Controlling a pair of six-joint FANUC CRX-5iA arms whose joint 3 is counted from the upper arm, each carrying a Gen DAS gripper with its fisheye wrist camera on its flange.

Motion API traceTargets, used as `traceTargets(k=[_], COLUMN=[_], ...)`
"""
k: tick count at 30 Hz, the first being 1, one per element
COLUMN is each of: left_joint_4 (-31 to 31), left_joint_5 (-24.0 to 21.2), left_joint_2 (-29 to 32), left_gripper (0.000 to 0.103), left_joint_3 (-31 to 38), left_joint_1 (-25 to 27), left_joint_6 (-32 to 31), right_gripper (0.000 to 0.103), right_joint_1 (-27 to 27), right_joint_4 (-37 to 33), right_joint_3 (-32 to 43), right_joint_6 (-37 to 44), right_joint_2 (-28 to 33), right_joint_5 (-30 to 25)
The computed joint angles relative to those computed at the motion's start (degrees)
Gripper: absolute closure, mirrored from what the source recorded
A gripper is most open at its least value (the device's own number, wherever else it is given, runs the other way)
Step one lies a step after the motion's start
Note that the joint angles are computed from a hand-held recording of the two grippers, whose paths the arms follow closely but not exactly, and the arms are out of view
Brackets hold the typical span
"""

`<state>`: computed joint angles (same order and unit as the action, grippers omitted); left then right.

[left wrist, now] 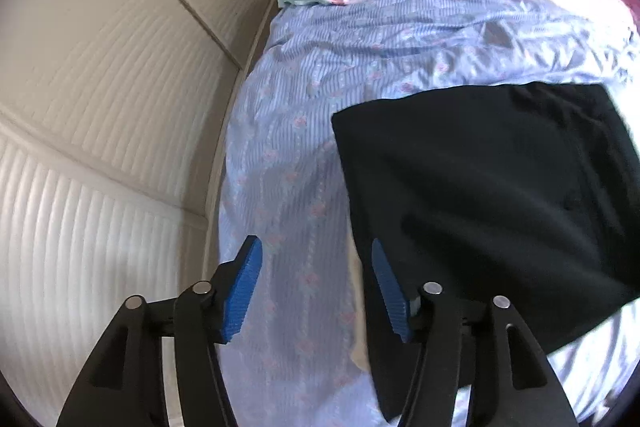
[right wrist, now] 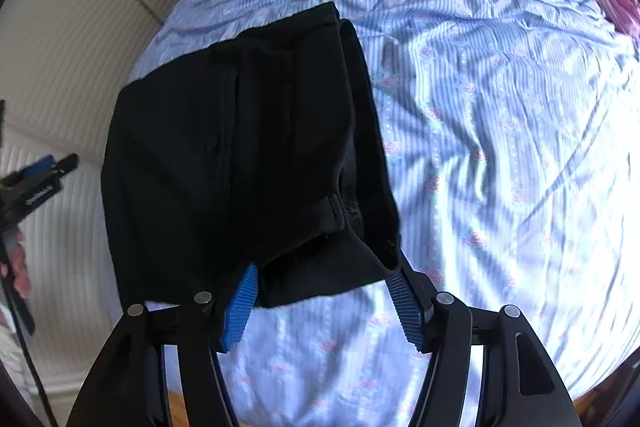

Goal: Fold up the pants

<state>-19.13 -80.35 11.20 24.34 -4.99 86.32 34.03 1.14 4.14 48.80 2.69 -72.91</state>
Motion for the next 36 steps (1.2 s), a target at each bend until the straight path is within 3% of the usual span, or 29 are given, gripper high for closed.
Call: traceTargets(k=[8, 14, 16, 22, 28, 36], left_joint_4=[4.1, 3.4, 2.5, -2.8, -6.3, -11.2], left_joint_5=[-1.3, -3.5, -4.6, -9.6, -16.3, -22.3], left_joint_2=[-7.8, -12.3, -13.4, -14.1, -11.9, -8.9], left_gripper=[0.043, 0.037, 0.035, 0.019, 0.015, 0.009], left_joint_3=[-7.0, -8.3, -7.6, -2.4, 5.2, 12.8], left_joint_1=[-2.2, -6.3, -8.7, -18.9, -27.5, -38.5], left_joint_6=[7.2, 13.8, 16.0, 21.3, 27.4, 33.5], right_gripper=[0.036, 0.036, 0.032, 0.025, 0.023, 0.023], right_joint_1=[0.4, 3.4, 4.4, 5.6, 7.3, 4.2], right_joint_4=[3.7, 10.1, 11.5, 12.6, 15.4, 13.7], right_joint_3=[-6.4, -11.0, -11.4, -10.9, -11.7, -9.5], right_joint_6=[-0.5, 2.6, 3.6, 6.9, 9.6, 11.7], right_joint_2=[-5.9, -14.7, -17.7, -24.8, -32.0, -37.2], right_joint_5=[-0.9, 0.4, -0.1, -1.9, -6.3, -12.4])
